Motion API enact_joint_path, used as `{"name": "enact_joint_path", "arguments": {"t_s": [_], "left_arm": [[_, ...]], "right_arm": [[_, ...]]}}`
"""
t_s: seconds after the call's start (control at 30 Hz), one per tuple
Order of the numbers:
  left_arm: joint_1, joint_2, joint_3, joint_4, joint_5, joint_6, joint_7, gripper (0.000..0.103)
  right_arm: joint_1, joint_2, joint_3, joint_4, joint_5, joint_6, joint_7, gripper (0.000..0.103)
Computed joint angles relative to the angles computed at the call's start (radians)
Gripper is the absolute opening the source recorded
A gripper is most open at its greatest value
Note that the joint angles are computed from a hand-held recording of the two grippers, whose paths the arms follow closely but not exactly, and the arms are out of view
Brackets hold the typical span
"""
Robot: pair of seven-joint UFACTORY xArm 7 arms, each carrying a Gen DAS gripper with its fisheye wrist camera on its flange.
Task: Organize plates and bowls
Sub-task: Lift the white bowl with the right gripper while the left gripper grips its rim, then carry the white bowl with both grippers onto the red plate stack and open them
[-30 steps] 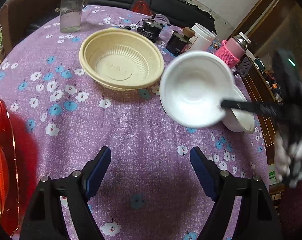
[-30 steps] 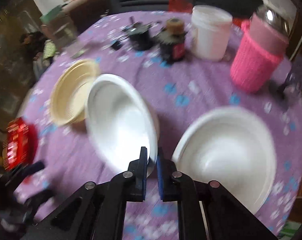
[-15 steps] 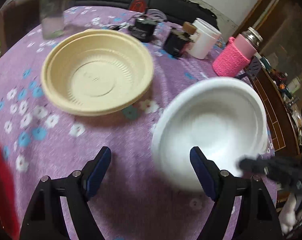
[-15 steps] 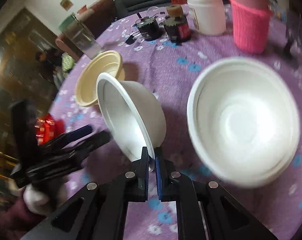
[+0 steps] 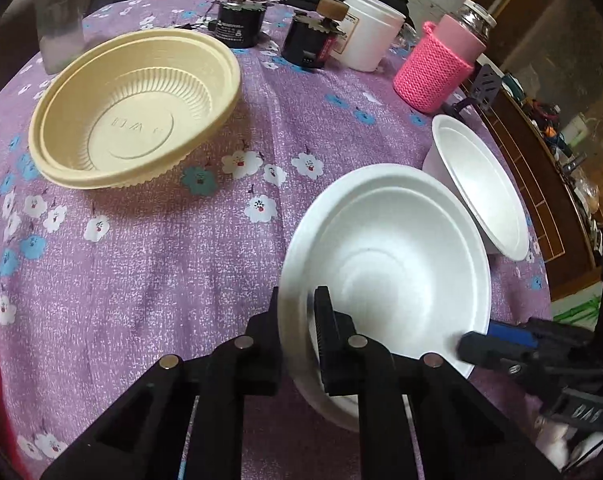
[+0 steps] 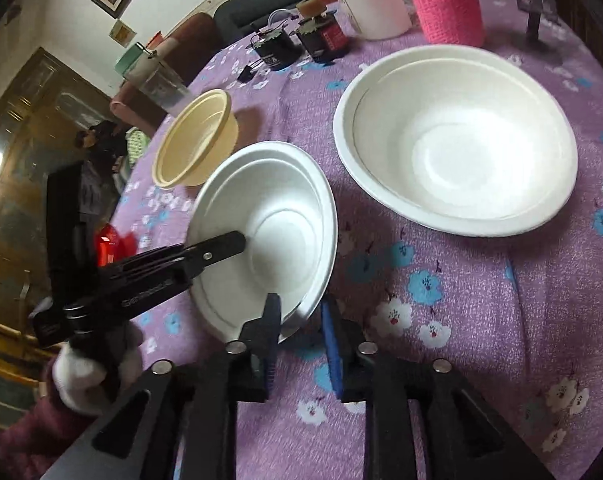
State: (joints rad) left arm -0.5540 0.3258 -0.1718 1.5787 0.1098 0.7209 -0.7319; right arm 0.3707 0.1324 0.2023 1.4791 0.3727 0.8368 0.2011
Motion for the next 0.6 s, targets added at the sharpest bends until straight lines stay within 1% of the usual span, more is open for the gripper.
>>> {"name": "enact_joint_path", "arguments": {"t_s": [0.07,0.13,0.17,0.2,0.27,0.33,0.43,0.5,0.6], "left_arm": [[-0.006,-0.004,0.005,-0.004,0.011,0.001,-0.018,0.013],[-0.005,-0.007,0.001,-0.008,0.005,0.004,-0.024,0.013],[0.001,-0.014,-0.005,-0.017,-0.01,-0.001,-0.018,0.011],[0.005,-0.028,-0.004,-0.036,-0.013,-0.008,-0.017,0.011],[0.008,-0.068,-0.007,-0.08,-0.013,-0.027,-0.022,0.011],[0.011,-0.127,-0.007,-0.132,-0.003,-0.04,-0.044,0.011],[0.016,-0.244,-0.008,-0.231,0.065,-0.055,-0.12,0.011],[0.038,-0.337,-0.017,-0.309,0.095,-0.064,-0.172,0.011],[0.092,-0.491,-0.033,-0.439,0.107,-0.076,-0.235,0.011]], "right_arm": [[0.008,0.003,-0.002,-0.011,-0.02,-0.032,0.03,0.026],[0.021,-0.004,-0.004,-0.034,-0.073,-0.078,0.075,0.025],[0.026,-0.01,-0.003,-0.043,-0.091,-0.092,0.094,0.02],[0.025,-0.017,-0.002,-0.051,-0.088,-0.098,0.091,0.018],[0.036,-0.03,0.001,-0.057,-0.133,-0.111,0.115,0.018],[0.05,-0.05,0.008,-0.062,-0.168,-0.125,0.13,0.018],[0.073,-0.046,0.023,-0.026,-0.198,-0.125,0.143,0.018],[0.095,-0.02,0.036,0.029,-0.214,-0.117,0.143,0.018],[0.131,0.038,0.055,0.122,-0.213,-0.106,0.131,0.018]]}}
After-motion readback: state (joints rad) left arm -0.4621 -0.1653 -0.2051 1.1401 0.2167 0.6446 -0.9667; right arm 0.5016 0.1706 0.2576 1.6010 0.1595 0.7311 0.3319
